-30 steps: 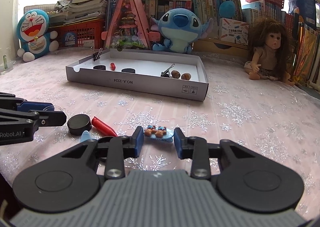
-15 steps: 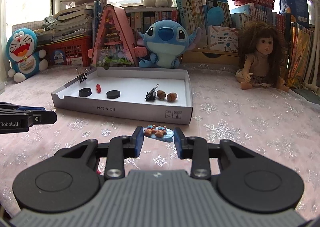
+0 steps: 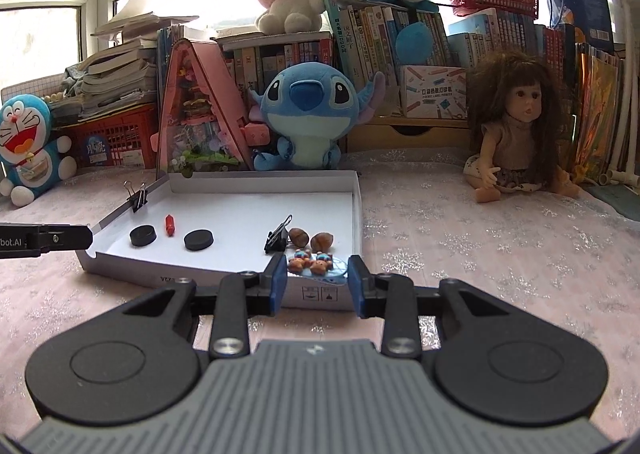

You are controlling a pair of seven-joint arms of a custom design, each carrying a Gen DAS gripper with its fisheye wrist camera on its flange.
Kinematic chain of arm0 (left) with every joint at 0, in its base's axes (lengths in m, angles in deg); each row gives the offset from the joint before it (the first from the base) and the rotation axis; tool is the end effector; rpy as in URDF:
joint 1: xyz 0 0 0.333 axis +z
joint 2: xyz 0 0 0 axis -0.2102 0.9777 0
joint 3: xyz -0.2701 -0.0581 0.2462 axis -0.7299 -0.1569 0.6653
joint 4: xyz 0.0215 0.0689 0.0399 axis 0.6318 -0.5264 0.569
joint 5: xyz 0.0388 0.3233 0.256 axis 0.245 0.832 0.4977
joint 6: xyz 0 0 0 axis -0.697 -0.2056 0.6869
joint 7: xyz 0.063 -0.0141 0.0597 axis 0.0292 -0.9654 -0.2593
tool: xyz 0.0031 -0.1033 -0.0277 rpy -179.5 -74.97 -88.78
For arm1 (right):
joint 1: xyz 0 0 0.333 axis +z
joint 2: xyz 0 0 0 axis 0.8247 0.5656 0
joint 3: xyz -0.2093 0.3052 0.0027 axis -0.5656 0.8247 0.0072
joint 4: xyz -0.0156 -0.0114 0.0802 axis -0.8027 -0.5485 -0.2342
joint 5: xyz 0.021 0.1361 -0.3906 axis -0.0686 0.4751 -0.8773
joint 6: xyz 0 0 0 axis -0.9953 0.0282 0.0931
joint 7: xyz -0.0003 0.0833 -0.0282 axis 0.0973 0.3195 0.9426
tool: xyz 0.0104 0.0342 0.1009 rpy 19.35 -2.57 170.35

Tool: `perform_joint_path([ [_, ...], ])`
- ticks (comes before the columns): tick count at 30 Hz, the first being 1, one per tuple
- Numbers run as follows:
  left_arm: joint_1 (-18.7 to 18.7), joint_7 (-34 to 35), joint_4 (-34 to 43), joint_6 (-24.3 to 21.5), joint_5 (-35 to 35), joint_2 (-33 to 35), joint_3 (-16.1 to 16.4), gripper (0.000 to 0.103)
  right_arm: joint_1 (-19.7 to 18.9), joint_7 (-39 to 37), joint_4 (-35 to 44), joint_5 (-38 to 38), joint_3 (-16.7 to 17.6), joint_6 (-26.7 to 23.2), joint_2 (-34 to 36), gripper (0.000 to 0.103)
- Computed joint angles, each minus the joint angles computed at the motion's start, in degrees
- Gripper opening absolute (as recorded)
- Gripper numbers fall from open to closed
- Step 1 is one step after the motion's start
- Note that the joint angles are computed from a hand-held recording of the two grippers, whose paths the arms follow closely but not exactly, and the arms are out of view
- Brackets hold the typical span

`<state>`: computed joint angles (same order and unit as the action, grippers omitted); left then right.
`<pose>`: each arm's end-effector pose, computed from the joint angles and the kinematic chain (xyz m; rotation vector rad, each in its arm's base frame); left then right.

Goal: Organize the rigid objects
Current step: 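Carry the ring in the left tool into the tray while the right tool carries the dish there, then open both tools to release the ring and dish inside the tray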

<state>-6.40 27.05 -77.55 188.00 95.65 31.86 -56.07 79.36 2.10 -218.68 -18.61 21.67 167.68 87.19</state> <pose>0.3845 -0.0262 0.4232 -1.6986 1.5405 -1.0491 0.4168 0.2020 0.4154 -1.6736 1.3300 -0.7127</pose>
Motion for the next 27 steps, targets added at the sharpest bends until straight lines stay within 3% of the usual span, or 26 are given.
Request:
perform_joint_path([
  [5, -0.55, -1.76, 3.54, -1.01, 1.16, 3.36, 1.17, 0.027, -1.16, 4.53, 2.22, -4.54, -1.21, -1.34, 1.91, 0.038],
  [11, 0.33, 3.85, 7.40, -1.08, -6.05, 8.43, -2.76, 0.027, -2.47, 7.50, 4.89, -9.50, -1.53, -2.36, 4.39, 0.038],
  [17, -1.65, 6.57, 11.71, -4.52, -8.84, 12.48, -1.73, 0.027, -7.18, 19.92, 9.08, -24.74, -1.62, -7.83, 6.90, 0.038],
  [22, -2.45, 7.07, 14.67, -7.44, -9.11, 15.02, -0.39, 0.027, -17.57, 39.86, 14.93, -46.45, 3.50, -14.90, 9.60, 0.038],
  [27, -4.23, 12.38, 16.57, -7.75, -14.52, 17.40, 0.06, 0.027, -24.08, 44.15, 18.58, -52.44, 9.48, -18.70, 12.00, 0.038],
])
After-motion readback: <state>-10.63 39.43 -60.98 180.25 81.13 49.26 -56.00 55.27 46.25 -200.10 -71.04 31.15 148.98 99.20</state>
